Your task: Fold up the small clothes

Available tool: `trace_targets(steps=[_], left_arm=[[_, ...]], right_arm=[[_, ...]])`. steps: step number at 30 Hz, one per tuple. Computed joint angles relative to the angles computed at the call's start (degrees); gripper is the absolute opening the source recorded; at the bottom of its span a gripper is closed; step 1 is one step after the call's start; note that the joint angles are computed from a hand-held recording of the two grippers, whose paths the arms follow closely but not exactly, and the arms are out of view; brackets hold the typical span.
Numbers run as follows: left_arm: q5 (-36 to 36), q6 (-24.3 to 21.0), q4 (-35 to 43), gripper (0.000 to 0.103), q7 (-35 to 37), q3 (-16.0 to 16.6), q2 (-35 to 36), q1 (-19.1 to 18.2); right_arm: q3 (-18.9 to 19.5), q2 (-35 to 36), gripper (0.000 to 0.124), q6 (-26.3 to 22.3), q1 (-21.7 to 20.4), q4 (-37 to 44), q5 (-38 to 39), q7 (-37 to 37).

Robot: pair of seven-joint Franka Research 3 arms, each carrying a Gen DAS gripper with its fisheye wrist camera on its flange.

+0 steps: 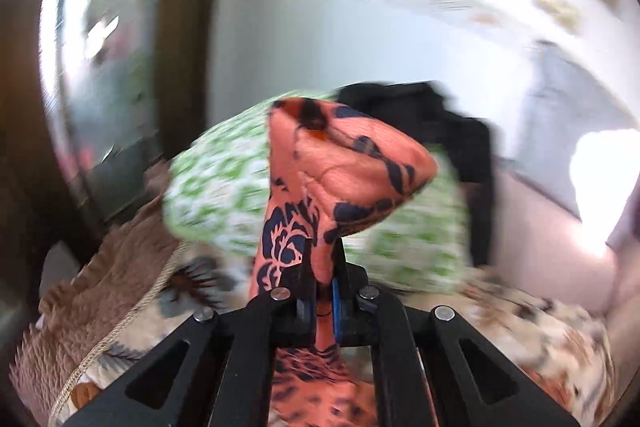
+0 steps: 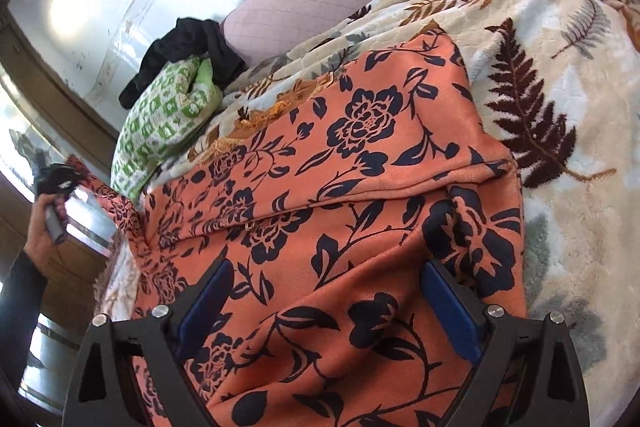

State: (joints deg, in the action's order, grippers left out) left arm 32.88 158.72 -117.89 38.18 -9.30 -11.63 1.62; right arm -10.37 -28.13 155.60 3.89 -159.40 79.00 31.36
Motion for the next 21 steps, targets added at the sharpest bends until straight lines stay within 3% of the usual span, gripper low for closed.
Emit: trace_targets(steps=[4,8,9,10,12,15,17,21], left_arm=[[-6.6,3.9,-0.8,0.005,11.8,-2.1,-3.0,-9.4],[-18.2,2.3,5.3,0.008,31.9,-3.8,3.9,-21.6],[-20.9,0.2,7.4,0.015,36.1,-4.7,6.5,-23.2],[-22.3,-3.5,10.3,0.035,38.0,-5.9,9.7,-24.0],[-25.6,-11.1,14.5,0.055,39.9,-7.4,14.9,-24.6],[-33.1,-21.2,14.9,0.055,40.2,-7.9,17.8,-23.2],[-36.9,-17.7,7.6,0.055,41.8,-6.7,13.6,-20.8],[-30.6,-12.2,-4.1,0.065,33.9,-3.2,4.6,-16.9]], right_arm=[[-0.8,-4.3,0.096,0.0,-0.7,-1.7,1.1,-0.6],[-2.3,-7.6,0.096,-1.4,-2.0,-2.7,0.5,0.7],[-2.8,-8.1,0.096,-2.1,-2.4,-2.8,0.0,1.5],[-3.4,-8.5,0.096,-2.9,-2.9,-2.8,-0.5,2.2],[-4.0,-9.0,0.096,-3.7,-3.8,-2.8,-1.4,3.6],[-5.0,-9.5,0.096,-4.7,-5.0,-2.6,-2.5,5.6],[-6.1,-9.4,0.097,-6.2,-5.7,-2.0,-3.1,6.8],[-6.7,-7.5,0.098,-8.5,-6.2,0.4,-3.9,7.5]])
